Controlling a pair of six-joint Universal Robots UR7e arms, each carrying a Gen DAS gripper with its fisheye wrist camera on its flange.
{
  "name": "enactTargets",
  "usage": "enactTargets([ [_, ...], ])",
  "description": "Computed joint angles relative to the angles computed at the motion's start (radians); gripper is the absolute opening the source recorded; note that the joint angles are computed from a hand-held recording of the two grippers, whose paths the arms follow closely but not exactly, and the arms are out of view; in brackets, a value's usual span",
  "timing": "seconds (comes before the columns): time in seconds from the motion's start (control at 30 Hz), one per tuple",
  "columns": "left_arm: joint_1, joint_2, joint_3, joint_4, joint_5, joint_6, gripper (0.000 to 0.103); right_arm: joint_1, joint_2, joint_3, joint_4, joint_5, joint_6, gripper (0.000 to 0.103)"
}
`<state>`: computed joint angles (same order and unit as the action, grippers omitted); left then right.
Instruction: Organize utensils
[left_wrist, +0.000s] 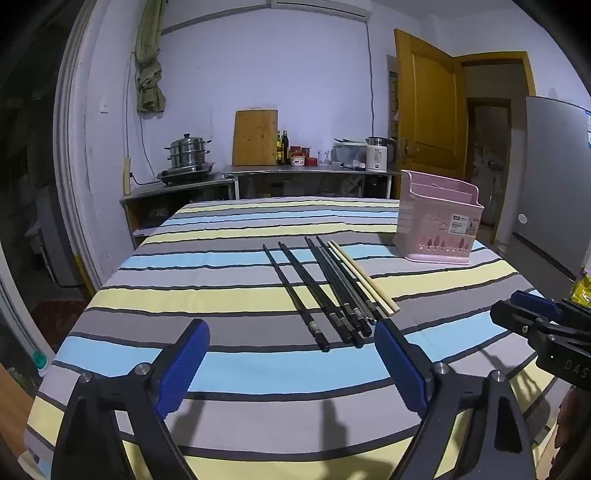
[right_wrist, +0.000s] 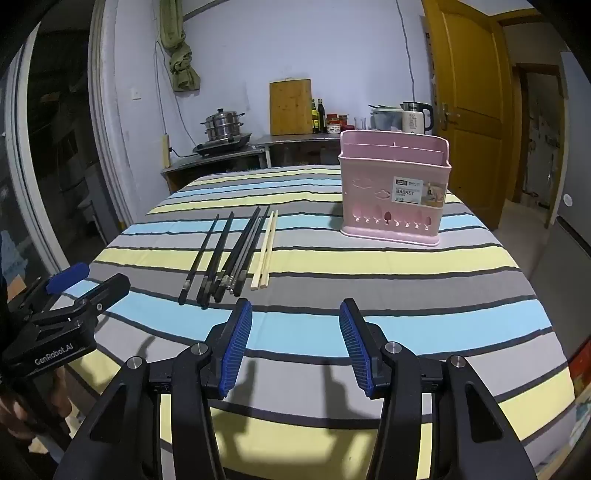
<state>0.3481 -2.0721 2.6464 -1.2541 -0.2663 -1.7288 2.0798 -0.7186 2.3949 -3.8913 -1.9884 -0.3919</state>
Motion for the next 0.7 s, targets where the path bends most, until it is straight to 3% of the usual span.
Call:
enactTargets([
  [0.23, -0.022, 0.031, -0.016, 0.044, -0.017, -0.061, 0.091, 0.0, 0.001, -0.003, 0.002, 0.0, -0.003, 0.05],
  [0.4, -0.002, 0.028, 0.004, -0.037, 0.004, 0.004, 0.091, -0.005, -0.013, 0.004, 0.008, 0.002, -0.009, 0.05],
  [0.7, -0.021, 0.003, 0.005, -0.011, -0.015, 0.002, 0.091, 0.007, -0.015, 0.004, 0.009, -0.006, 0.004, 0.05],
])
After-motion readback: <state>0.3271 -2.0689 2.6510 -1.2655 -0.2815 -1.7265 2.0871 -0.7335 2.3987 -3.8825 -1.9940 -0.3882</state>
